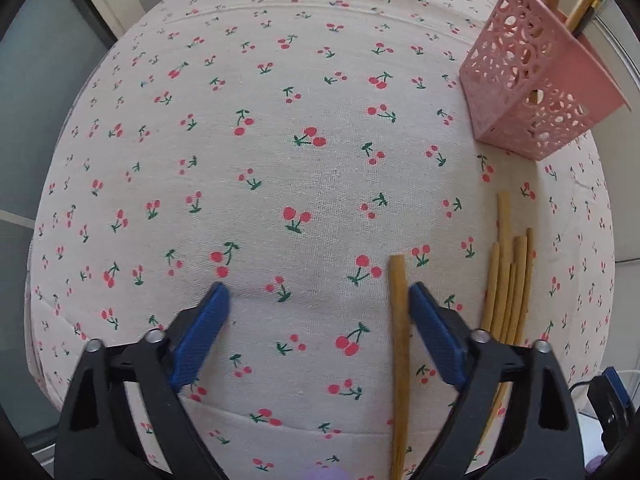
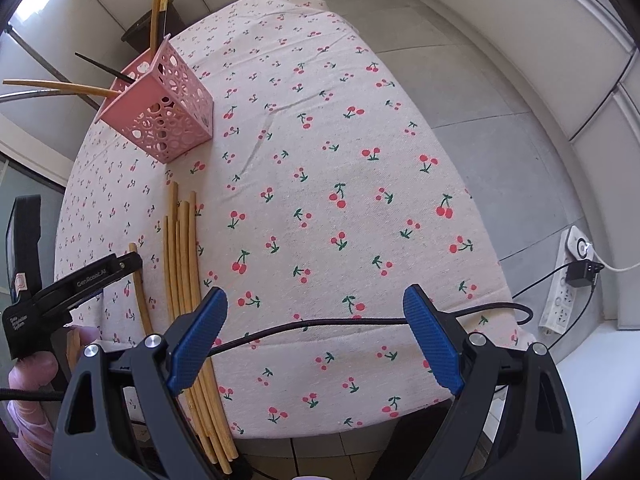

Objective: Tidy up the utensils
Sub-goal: 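Grasp a wooden chopstick upright with the left tool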

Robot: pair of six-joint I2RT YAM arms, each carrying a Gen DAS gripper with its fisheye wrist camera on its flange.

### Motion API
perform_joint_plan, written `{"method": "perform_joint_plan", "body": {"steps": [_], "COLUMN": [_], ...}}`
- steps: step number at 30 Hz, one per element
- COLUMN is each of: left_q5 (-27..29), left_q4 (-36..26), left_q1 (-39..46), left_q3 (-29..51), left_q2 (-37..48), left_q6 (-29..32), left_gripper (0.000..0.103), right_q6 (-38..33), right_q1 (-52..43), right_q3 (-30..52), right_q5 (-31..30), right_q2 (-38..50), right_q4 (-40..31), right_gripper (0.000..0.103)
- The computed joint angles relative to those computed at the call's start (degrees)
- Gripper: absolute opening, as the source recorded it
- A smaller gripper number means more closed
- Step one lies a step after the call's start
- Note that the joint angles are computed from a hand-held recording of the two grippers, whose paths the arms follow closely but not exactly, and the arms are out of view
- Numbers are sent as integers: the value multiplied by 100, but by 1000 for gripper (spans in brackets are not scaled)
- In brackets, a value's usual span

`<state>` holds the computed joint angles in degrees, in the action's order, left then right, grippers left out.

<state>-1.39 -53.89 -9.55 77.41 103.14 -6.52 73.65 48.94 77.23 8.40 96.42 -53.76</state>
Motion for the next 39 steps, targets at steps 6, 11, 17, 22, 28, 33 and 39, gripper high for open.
{"method": "perform_joint_plan", "body": {"steps": [6, 11, 17, 22, 28, 33, 39], "left_q5": [37, -77, 852, 1556, 1946, 2148, 2264], "left_q4": [427, 716, 389, -274, -988, -1234, -1495], "left_q1": [-377, -829, -152, 445, 803, 1030, 1155], "left_q3": [-654, -1078, -905, -387, 391, 817, 942], "left_q2": [-596, -883, -805, -714, -1059, -1030, -1060], "left_q6": [396, 413, 874, 1127, 1297, 1395, 1633], "left_gripper": [29, 9, 6, 6, 6, 7, 7], "right_q6": [-55, -78, -99, -291, -69, -107, -97], "right_q1": [85, 95, 2, -144, -391, -481, -440], "right_q3": [447, 810, 1175, 1536, 1384, 1775, 2637], "right_q5": [145, 269, 295, 170, -71, 14, 176], "right_q2": [382, 679, 1057, 1482, 1572, 1853, 2481], "right_q4": [-279, -530, -581, -494, -23, -159, -623], "right_gripper": [87, 88, 88, 90, 92, 92, 95]}}
